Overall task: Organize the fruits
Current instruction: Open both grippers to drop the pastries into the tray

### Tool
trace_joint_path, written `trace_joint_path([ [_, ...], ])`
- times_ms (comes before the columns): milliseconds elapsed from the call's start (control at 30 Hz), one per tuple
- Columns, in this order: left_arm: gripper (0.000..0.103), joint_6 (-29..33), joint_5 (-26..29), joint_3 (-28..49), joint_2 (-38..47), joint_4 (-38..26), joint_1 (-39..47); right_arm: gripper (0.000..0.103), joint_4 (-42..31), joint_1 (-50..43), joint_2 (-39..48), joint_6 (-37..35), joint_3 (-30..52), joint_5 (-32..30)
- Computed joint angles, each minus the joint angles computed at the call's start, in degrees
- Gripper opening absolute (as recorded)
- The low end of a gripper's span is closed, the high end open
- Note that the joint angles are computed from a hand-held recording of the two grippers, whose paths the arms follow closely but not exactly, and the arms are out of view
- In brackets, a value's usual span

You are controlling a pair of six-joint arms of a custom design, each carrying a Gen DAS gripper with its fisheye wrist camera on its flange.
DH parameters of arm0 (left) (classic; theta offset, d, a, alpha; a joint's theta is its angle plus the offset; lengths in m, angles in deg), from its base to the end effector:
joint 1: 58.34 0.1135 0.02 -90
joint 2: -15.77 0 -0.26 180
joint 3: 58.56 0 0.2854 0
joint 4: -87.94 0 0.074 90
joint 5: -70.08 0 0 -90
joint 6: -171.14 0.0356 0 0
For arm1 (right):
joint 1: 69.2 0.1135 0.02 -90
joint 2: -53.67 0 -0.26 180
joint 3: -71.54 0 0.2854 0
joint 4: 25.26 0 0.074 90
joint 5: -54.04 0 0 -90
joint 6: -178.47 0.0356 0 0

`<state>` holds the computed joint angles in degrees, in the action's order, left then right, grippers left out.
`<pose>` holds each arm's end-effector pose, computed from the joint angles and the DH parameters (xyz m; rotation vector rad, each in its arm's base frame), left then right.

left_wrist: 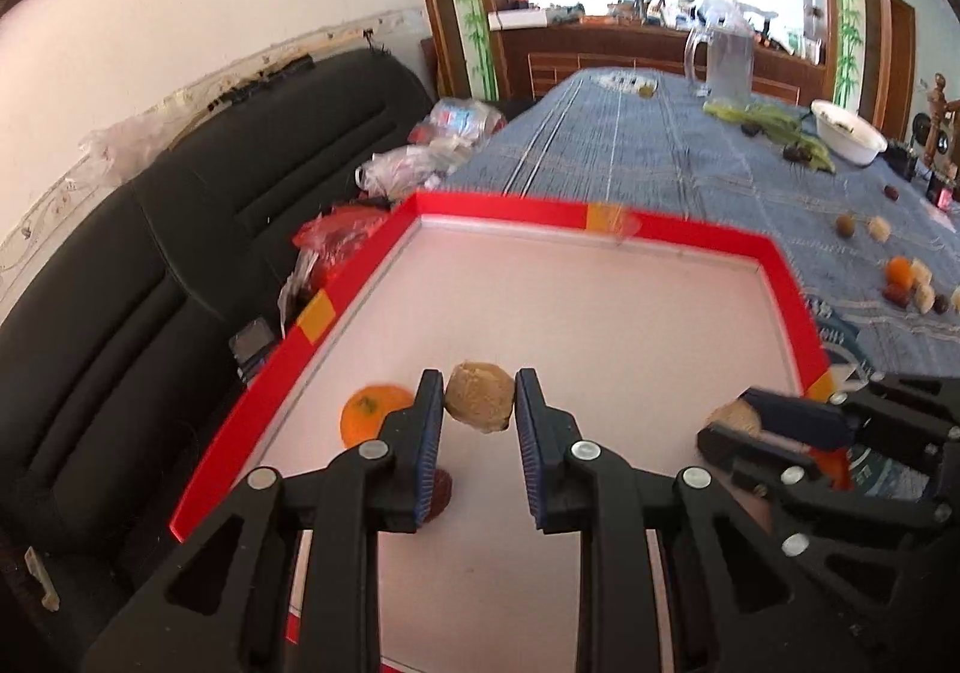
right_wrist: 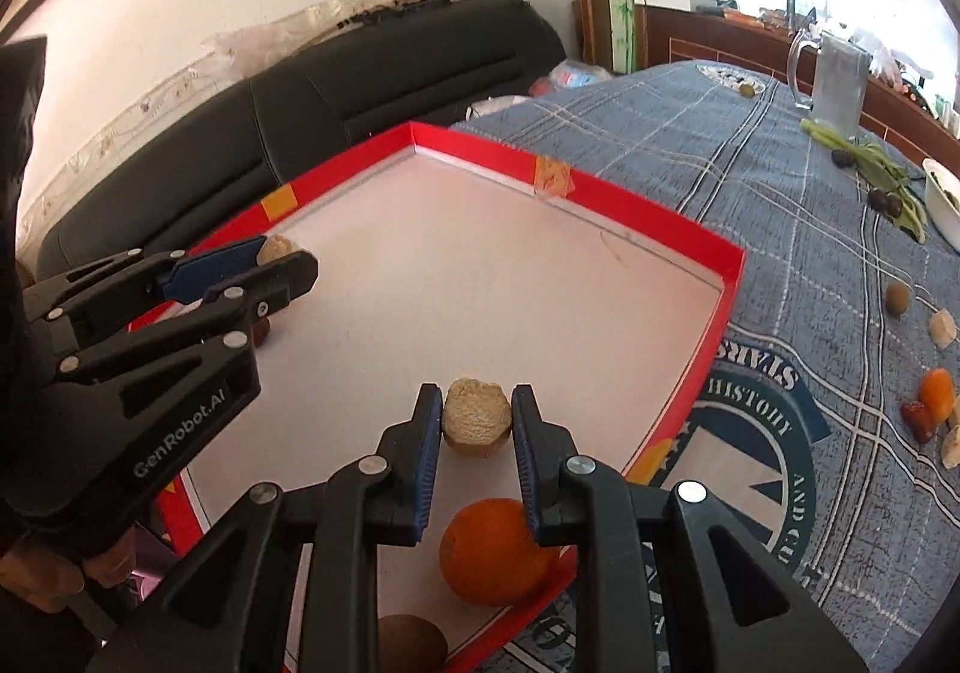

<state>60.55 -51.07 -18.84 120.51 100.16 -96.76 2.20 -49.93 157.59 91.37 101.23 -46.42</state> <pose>0.2229 -0.1533 0.0230 0.1444 2.3231 0.1781 0.2195 0.0836 0.0118 -0.4288 2.3685 0.3993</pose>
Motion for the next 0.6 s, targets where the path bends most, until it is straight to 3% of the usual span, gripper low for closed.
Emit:
trace_joint_path([
  [100, 0.027, 0.17, 1.41, 0.07, 1.11, -0.04, 0.87, 0.023, -1.85, -0.71, -0.92, -0.41, 0.08, -1.07],
  [167, 0.031, 0.56, 1.05, 0.15, 0.89, -0.72, 0.37, 0.038, -2.68, -1.4, -1.9, -0.59, -0.24, -1.7],
  [233, 0.052, 0.55, 0.7, 0.09, 0.45, -1.09, -0.19, 0.05, -3.03, -2.84, -3.61, -0.49, -1.24, -3.43],
  [300, 0.067, -0.14, -0.89, 0.34, 0.14, -1.94, -1.2, 0.051, -1.23, -4.76, -5.67, -0.4, -3.24, -5.56],
  [467, 0.07, -1.04, -1.12, 0.94, -0.63, -3.8, -2.31, 0.051, 0.31, -11.1, -9.78, -2.01, -6.65, -7.8],
  [600, 0.07, -2.06, -1.44, 2.77, -0.12, -6.19, -4.8, 0.051, -1.48, -22.56, -11.72, -4.63, -7.85, -14.42],
])
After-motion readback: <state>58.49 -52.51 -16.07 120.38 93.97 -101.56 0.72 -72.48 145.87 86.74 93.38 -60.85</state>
